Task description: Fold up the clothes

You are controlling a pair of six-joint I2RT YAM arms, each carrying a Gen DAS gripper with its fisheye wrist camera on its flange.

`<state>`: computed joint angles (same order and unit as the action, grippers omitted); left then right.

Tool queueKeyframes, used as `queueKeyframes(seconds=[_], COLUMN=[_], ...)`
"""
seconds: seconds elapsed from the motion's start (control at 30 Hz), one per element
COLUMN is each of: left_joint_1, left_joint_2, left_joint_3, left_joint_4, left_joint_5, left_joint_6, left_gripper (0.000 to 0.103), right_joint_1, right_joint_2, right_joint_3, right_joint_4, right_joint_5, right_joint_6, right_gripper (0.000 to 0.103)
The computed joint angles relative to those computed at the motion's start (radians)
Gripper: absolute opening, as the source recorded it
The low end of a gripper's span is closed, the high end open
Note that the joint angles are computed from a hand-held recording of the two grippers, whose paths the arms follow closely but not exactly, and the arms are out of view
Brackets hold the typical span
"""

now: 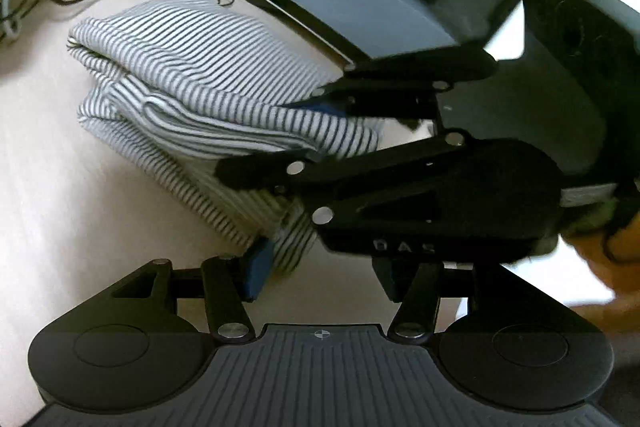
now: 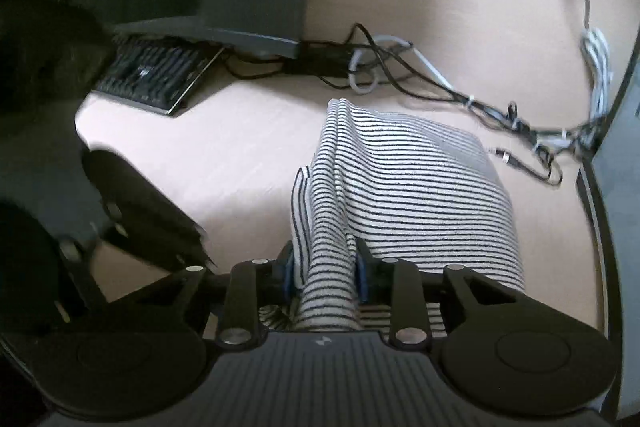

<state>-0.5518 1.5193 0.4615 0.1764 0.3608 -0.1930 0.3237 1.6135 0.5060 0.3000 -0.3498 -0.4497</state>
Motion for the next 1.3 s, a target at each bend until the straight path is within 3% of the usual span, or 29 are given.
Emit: queueKeyframes(seconds=[0.07,0.17,0.2,0.3,0.43,0.53,0.6,0.73,0.9,0.93,0.97,1.0,1.03,1.17,1.3], left_joint_1=[0.045,0.119,0.143,0.262,0.355,0.337,0.265,0.095,-0.044,-0.065,-0.086,-0.099,-0.107,-0.127,-0.137], left_joint_2=[-0.076,-0.180,-0.210,-0.269,-0.323,-0.325,-0.332,-0.270,-0.097,-0.065,-0.041,-0.027,-0.012,0.025,0.058], left_joint_3=[-0.054,-0.117,-0.135,-0.176,-0.181,-0.163,-0.151,-0.095,0.037,0.060,0.074,0.082,0.094,0.137,0.173], left_joint_4=[-0.032,-0.087,-0.104,-0.122,-0.112,-0.026,0.032,0.101,0.089,0.082,0.078,0.071,0.059,0.011,-0.030], left_joint_5=[0.007,-0.014,-0.026,0.020,0.059,0.068,0.019,-0.131,-0.312,-0.343,-0.378,-0.404,-0.420,-0.473,-0.507], left_joint_6=[0.021,0.029,0.029,0.021,-0.025,-0.109,-0.183,-0.254,-0.332,-0.337,-0.343,-0.349,-0.354,-0.365,-0.381], left_gripper=[0.075,0.076,0.076,0.076,0.072,0.069,0.065,0.061,0.056,0.056,0.055,0.055,0.055,0.055,0.055], right_joint_1=[0.027,0.107,0.133,0.239,0.304,0.308,0.305,0.233,-0.093,-0.192,-0.279,-0.347,-0.412,-0.475,-0.368], right_joint_2=[-0.017,0.008,0.021,0.074,0.069,0.055,0.054,0.002,-0.329,-0.377,-0.397,-0.390,-0.378,-0.263,-0.066], right_joint_3=[-0.037,-0.102,-0.119,-0.160,-0.160,-0.151,-0.160,-0.189,-0.250,-0.246,-0.228,-0.200,-0.168,-0.081,-0.028], right_joint_4=[0.044,0.186,0.228,0.352,0.331,0.289,0.296,0.288,-0.030,-0.100,-0.159,-0.198,-0.238,-0.196,-0.115], right_joint_5=[0.036,0.148,0.183,0.326,0.415,0.417,0.401,0.279,-0.095,-0.178,-0.252,-0.309,-0.363,-0.463,-0.405], right_joint_6=[-0.014,-0.013,-0.004,0.016,0.043,0.028,0.020,-0.009,-0.170,-0.217,-0.251,-0.263,-0.275,-0.226,-0.266], right_gripper=[0.037,0.043,0.053,0.067,0.069,0.074,0.083,0.085,0.084,0.080,0.065,0.047,0.042,0.040,0.041])
